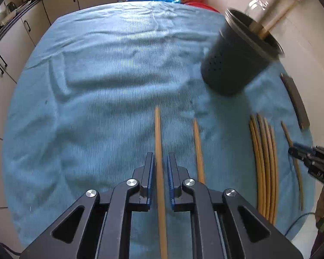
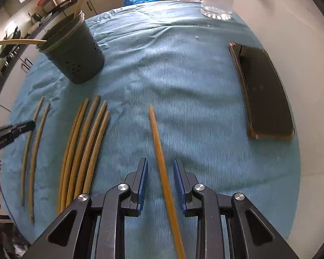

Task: Organize utensils
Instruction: 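Close the right gripper on a chopstick while the left gripper holds its chopstick, then lift both held chopsticks upright and carry them over the black holder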

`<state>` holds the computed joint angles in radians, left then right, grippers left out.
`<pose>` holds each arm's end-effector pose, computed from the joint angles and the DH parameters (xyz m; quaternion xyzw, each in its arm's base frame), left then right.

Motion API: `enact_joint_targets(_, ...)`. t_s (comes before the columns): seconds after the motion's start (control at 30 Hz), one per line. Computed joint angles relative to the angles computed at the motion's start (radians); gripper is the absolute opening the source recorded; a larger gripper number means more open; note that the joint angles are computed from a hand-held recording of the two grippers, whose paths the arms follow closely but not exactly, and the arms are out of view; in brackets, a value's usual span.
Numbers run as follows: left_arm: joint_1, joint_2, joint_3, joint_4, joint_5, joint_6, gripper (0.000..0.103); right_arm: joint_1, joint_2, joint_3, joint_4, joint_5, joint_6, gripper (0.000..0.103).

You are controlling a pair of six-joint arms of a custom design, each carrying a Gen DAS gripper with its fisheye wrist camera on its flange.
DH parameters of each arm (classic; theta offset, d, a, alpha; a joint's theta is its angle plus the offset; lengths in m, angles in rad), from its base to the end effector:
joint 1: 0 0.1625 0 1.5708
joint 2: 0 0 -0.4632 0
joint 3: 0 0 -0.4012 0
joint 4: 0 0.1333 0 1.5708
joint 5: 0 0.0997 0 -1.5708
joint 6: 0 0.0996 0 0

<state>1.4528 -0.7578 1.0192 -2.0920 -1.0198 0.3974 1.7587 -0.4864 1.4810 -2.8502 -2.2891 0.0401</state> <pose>0.0850 -0.8581 0.3208 0.2091 0.9317 -0.0859 0.2845 0.2057 -0.7191 -0.0014 0.0187 -0.9279 0.1716 0.3306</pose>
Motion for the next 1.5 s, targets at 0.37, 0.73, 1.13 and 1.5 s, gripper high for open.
enact_joint_targets(0.37, 0.011, 0.002, 0.011, -0.070, -0.071, 0.025, 0.005, 0.006, 0.065, -0.119, 0.028, -0.054, -0.088, 0.007)
enact_joint_targets(0.73, -0.048, -0.242, 0.343, -0.446, -0.150, 0.142, 0.005, 0.053, -0.009, 0.033, -0.357, 0.051, -0.209, 0.007)
enact_joint_targets(1.13, -0.108, -0.476, 0.654, -0.726, -0.246, 0.240, 0.005, 0.157, -0.056, 0.213, -0.689, 0.049, -0.309, 0.007)
enact_joint_targets(1.5, -0.140, -0.536, 0.721, -0.768, -0.302, 0.246, 0.005, 0.196, -0.088, 0.288, -0.794, 0.070, -0.332, 0.007)
